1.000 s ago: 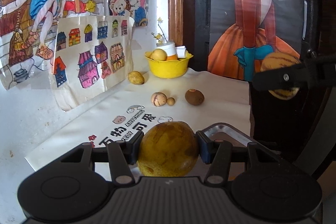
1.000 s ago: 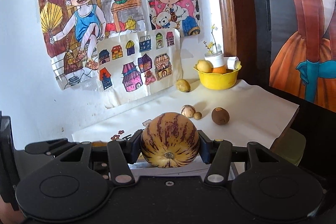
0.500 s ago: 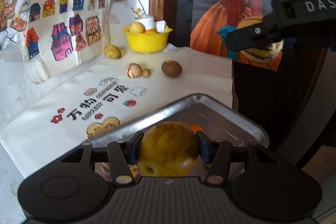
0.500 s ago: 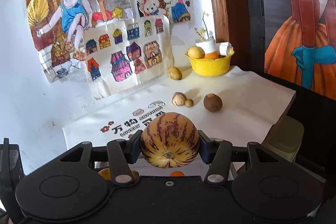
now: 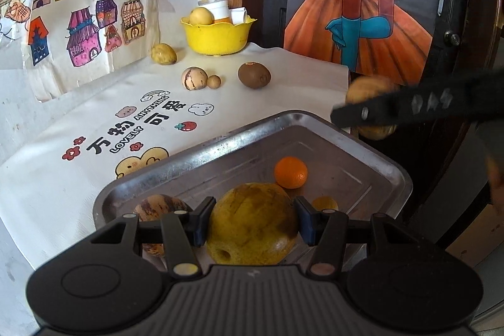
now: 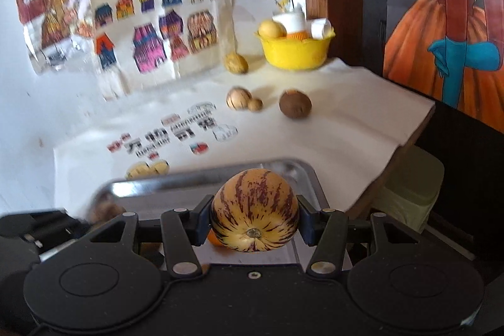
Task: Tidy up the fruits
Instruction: 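Carry the yellow fruit with the left gripper while the right carries the pepino to the tray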
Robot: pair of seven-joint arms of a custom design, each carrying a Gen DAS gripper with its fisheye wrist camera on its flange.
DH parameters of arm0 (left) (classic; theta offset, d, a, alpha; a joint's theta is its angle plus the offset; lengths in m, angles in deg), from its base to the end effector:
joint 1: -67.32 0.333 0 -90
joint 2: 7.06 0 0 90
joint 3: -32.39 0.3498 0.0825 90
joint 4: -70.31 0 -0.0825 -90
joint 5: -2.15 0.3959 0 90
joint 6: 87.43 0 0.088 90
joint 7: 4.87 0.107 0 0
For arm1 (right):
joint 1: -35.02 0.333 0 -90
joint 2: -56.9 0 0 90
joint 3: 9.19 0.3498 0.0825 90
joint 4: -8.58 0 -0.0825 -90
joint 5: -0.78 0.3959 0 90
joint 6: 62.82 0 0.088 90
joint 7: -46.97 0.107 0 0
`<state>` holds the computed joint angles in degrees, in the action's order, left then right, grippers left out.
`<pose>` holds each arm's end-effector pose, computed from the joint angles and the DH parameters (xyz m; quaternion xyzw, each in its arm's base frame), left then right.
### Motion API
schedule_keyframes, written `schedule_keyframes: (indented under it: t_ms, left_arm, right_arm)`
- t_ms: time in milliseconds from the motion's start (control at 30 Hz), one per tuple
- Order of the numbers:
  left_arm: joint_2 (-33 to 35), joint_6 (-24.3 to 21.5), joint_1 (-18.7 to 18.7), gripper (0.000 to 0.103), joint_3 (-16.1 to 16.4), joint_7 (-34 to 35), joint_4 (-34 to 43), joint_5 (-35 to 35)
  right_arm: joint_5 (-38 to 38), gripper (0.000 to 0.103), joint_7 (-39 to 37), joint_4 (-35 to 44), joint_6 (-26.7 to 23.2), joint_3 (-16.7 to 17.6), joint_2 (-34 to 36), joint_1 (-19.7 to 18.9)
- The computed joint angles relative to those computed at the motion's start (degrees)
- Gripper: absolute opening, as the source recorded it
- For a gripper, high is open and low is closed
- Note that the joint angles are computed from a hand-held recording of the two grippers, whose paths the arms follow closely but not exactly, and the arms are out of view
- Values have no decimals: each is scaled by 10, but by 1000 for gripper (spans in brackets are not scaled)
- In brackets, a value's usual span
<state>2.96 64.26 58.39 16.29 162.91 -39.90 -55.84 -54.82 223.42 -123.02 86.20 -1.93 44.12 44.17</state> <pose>0.6020 -0.2452 0.4820 -0.2597 0.8664 -0.4133 0.1058 0.4889 0.1652 0.5164 -0.4680 0.7807 -0.3206 0.2622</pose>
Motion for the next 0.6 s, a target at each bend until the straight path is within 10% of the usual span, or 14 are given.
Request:
schedule_keyframes:
  t_ms: [600]
  left_arm:
    - [14, 31, -9, 58, -2, -42, -10, 54]
  right_arm:
    - [39, 55, -40, -8, -3, -18, 45, 10]
